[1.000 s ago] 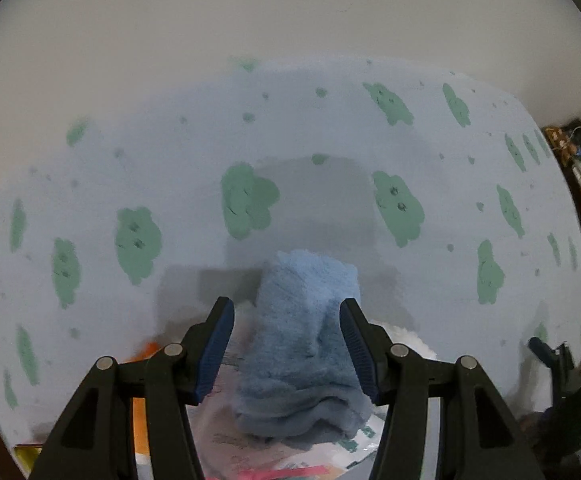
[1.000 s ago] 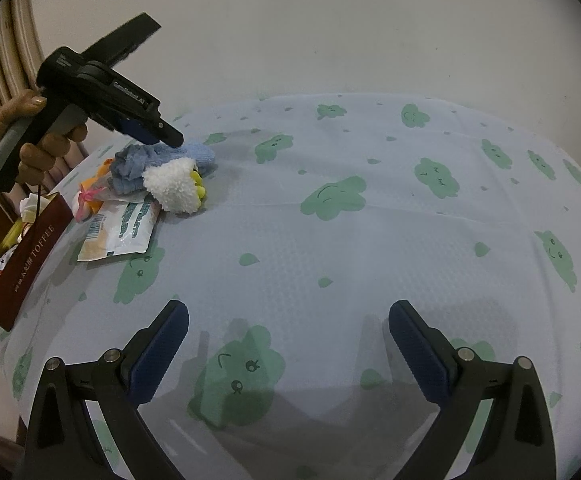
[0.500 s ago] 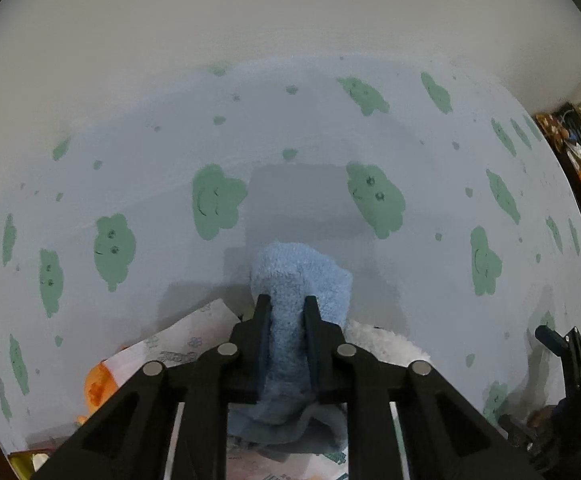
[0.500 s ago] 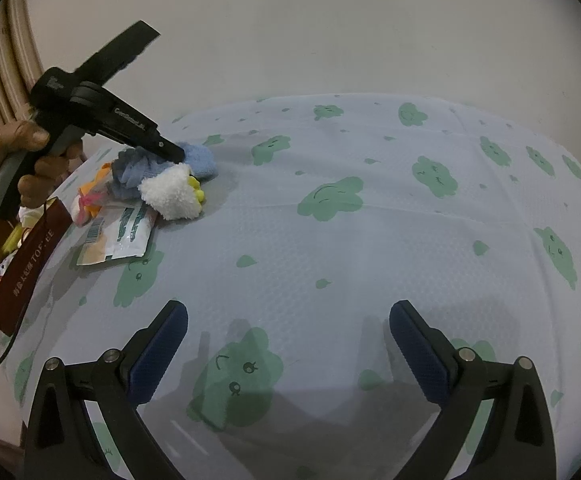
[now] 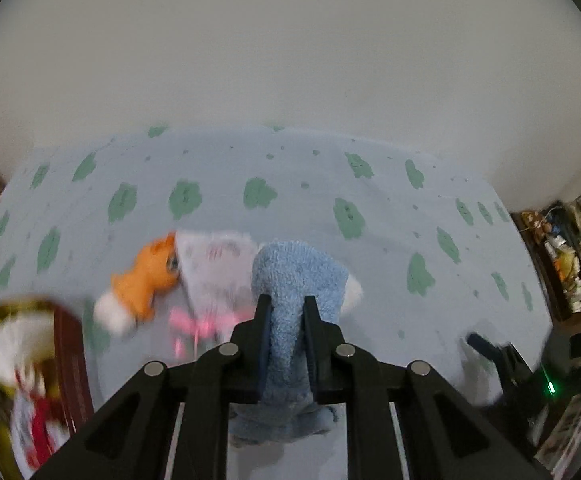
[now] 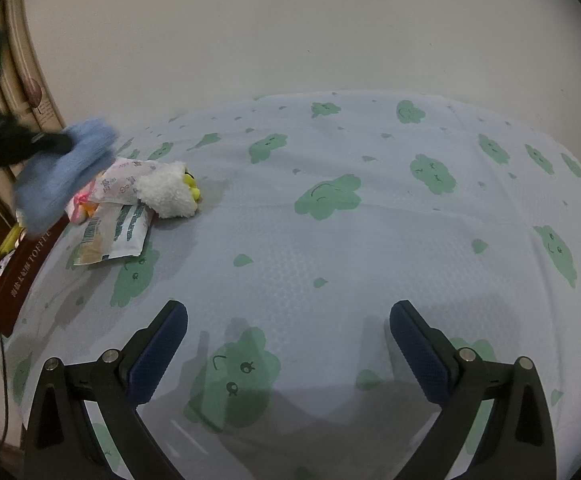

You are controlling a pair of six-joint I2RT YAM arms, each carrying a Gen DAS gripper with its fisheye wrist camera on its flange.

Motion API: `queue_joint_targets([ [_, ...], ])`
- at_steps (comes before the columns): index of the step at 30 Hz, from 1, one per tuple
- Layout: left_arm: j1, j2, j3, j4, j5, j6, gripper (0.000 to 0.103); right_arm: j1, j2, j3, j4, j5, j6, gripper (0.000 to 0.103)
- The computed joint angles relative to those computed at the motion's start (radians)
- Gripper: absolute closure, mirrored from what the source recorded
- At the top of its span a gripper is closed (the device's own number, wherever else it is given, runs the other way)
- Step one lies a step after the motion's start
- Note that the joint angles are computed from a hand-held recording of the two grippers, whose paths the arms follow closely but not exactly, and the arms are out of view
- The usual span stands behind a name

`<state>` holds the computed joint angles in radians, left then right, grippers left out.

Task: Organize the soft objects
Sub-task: 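Lift the blue sock with the left gripper toward the gold tray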

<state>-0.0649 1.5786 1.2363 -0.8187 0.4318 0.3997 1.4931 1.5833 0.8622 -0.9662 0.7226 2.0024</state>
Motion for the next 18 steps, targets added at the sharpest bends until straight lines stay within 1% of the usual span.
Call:
queue_joint_targets([
  [3,0.078,-0.100,-0.118,0.010,0.020,0.018,0.088,-0.001,-0.001,0.000,-0.001,0.000,0.000,0.002],
  [6,0.176,-0.147,-0.204,-0.023,0.050,0.069,0.088,0.000,0.003,0.001,-0.004,-0.002,0.004,0.002],
  [8,0.245,-0.166,-0.259,-0.027,0.068,0.098,0.088,0.000,0.006,0.003,-0.007,-0.004,0.007,0.002],
  [14,0.381,-0.217,-0.393,0.064,0.075,0.166,0.088,-0.001,0.016,0.015,-0.023,-0.014,0.015,0.002],
  [18,0.421,-0.233,-0.457,0.134,0.071,0.191,0.088,-0.002,0.022,0.022,-0.038,-0.018,0.026,0.001],
])
